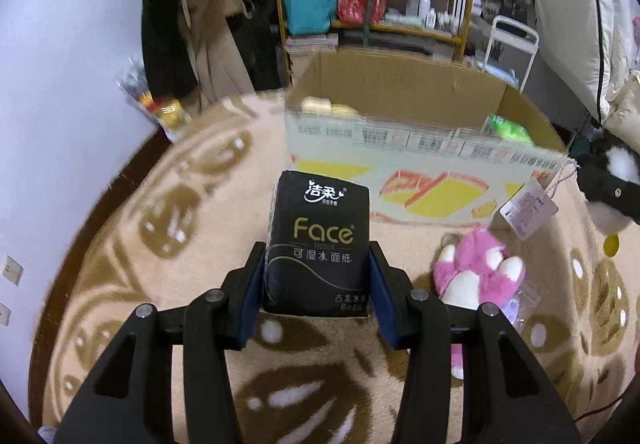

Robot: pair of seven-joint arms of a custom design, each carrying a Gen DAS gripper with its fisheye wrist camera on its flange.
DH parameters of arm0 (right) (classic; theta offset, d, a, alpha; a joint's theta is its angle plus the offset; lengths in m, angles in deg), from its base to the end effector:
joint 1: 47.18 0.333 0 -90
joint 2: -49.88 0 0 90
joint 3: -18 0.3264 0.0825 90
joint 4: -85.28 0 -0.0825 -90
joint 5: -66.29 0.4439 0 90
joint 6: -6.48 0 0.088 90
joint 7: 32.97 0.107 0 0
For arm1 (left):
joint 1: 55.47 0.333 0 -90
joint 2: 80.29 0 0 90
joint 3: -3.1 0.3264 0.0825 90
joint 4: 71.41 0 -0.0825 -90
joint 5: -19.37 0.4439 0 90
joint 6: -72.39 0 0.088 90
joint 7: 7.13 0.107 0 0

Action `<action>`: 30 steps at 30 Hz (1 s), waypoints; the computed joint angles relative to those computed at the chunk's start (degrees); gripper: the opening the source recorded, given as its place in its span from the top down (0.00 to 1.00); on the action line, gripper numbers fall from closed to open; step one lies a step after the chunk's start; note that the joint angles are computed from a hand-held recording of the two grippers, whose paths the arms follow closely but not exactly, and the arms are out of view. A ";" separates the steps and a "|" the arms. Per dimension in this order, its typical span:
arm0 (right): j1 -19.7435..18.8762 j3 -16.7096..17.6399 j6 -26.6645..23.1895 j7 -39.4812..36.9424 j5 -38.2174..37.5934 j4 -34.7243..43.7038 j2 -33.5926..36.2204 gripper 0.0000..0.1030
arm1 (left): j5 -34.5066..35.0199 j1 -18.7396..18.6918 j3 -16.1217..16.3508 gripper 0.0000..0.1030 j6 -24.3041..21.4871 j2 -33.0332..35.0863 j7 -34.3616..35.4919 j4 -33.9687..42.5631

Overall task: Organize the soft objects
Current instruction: 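Lift both items over the box and open both tools to drop them inside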

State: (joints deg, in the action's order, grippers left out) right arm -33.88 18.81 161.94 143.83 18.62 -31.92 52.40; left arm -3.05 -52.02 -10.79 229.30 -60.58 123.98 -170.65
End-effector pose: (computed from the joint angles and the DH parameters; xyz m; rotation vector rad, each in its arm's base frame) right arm 0.6253 0.1842 0.4615 -1.1275 2.1599 -0.6469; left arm 0.7423 -0.1021 0.4424 -1.2799 2.2823 -0.8467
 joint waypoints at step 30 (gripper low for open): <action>-0.67 -0.53 3.75 1.13 -16.81 12.86 2.78 0.60 | -26.11 2.02 -7.33 0.55 8.61 1.61 26.46 12.68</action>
